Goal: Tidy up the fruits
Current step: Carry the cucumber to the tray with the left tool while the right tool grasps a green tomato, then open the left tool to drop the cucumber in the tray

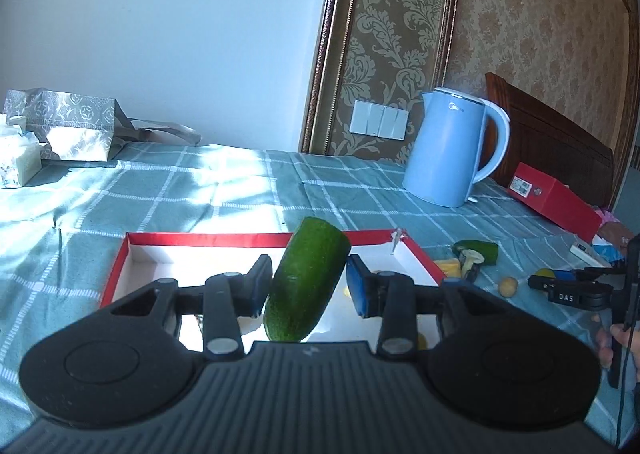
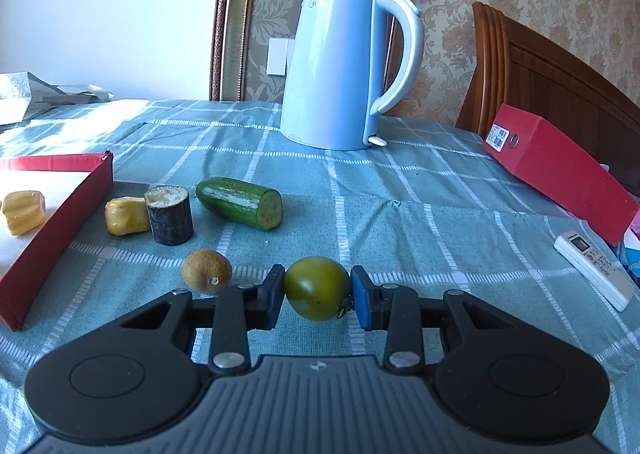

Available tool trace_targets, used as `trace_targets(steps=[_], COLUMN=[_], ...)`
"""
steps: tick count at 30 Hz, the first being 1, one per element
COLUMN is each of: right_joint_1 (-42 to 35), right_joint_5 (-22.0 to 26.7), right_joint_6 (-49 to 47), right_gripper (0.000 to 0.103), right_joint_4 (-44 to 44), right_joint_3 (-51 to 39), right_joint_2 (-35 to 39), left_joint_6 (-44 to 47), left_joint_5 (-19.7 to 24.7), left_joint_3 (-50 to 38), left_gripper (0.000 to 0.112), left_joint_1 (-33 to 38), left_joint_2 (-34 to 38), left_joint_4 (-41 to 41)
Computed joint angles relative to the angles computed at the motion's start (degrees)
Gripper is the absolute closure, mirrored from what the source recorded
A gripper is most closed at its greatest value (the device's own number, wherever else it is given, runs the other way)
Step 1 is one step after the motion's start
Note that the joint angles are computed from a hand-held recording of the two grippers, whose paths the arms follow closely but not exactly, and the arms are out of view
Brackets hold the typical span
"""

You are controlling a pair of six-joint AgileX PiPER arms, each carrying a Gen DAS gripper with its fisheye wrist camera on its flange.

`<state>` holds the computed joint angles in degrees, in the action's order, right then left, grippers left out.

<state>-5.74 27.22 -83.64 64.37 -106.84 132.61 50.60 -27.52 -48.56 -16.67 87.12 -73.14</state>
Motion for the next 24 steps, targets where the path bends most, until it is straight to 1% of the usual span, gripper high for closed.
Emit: trace_targets(steps=[2, 4, 6, 10, 11, 13, 15, 17, 18, 20, 21, 22, 23, 24], right_joint_1=[0.0, -0.1, -0.1, -0.1, -0.1, 0.0, 0.0, 0.0, 0.1, 0.2, 0.3, 0.3, 0.4, 0.4], right_joint_5=[0.0, 0.0, -0.1, -0.1, 0.0, 0.2, 0.2, 0.2, 0.2, 0.4, 0.4, 0.4, 0.4, 0.1], right_joint_6=[0.8, 0.1, 0.7, 1.2, 1.9, 2.4, 2.5, 3.0, 3.3, 4.5, 5.0, 5.1, 5.1, 4.5], right_gripper=[0.068, 0.068, 0.068, 0.068, 0.068, 0.068, 0.068, 0.068, 0.068, 0.068, 0.068, 0.068, 0.068, 0.068], right_joint_4=[-0.6, 0.2, -0.1, -0.4, -1.2, -1.8, -1.8, -2.4, -2.8, -4.2, -4.8, -5.1, -5.1, -4.6], right_joint_3=[-0.3, -0.2, -0.2, -0.4, -0.7, -1.0, -1.1, -1.2, -1.3, -1.7, -1.9, -2.0, -2.0, -1.7], right_joint_2=[0.1, 0.1, 0.1, 0.2, 0.3, 0.4, 0.5, 0.5, 0.6, 0.7, 0.8, 0.8, 0.8, 0.7], left_joint_6=[6.9, 10.4, 16.2, 20.6, 20.2, 22.3, 23.4, 23.3, 21.6, 17.1, 14.4, 12.2, 9.6, 7.5], left_joint_5=[-0.5, 0.7, 1.8, 4.8, 5.1, 5.6, 6.4, 4.9, 4.7, 4.5, 3.2, 0.5, -3.5, -6.3], left_joint_3=[-3.0, -5.6, -8.6, -11.7, -11.8, -12.4, -12.5, -12.7, -12.2, -10.5, -9.5, -8.4, -6.9, -5.6], left_gripper=[0.076, 0.076, 0.076, 0.077, 0.077, 0.077, 0.077, 0.076, 0.076, 0.066, 0.065, 0.064, 0.064, 0.064], left_joint_1=[1.7, 3.9, 5.8, 9.2, 9.8, 10.6, 11.3, 10.8, 10.7, 10.3, 9.5, 8.1, 6.0, 4.3], left_joint_2=[2.2, 4.6, 7.1, 10.8, 11.2, 11.5, 11.8, 12.1, 11.9, 10.7, 10.1, 9.4, 8.3, 7.4], left_joint_4=[-5.6, -8.0, -13.4, -18.8, -18.6, -20.9, -21.2, -20.8, -19.1, -16.0, -14.1, -12.6, -10.4, -8.3])
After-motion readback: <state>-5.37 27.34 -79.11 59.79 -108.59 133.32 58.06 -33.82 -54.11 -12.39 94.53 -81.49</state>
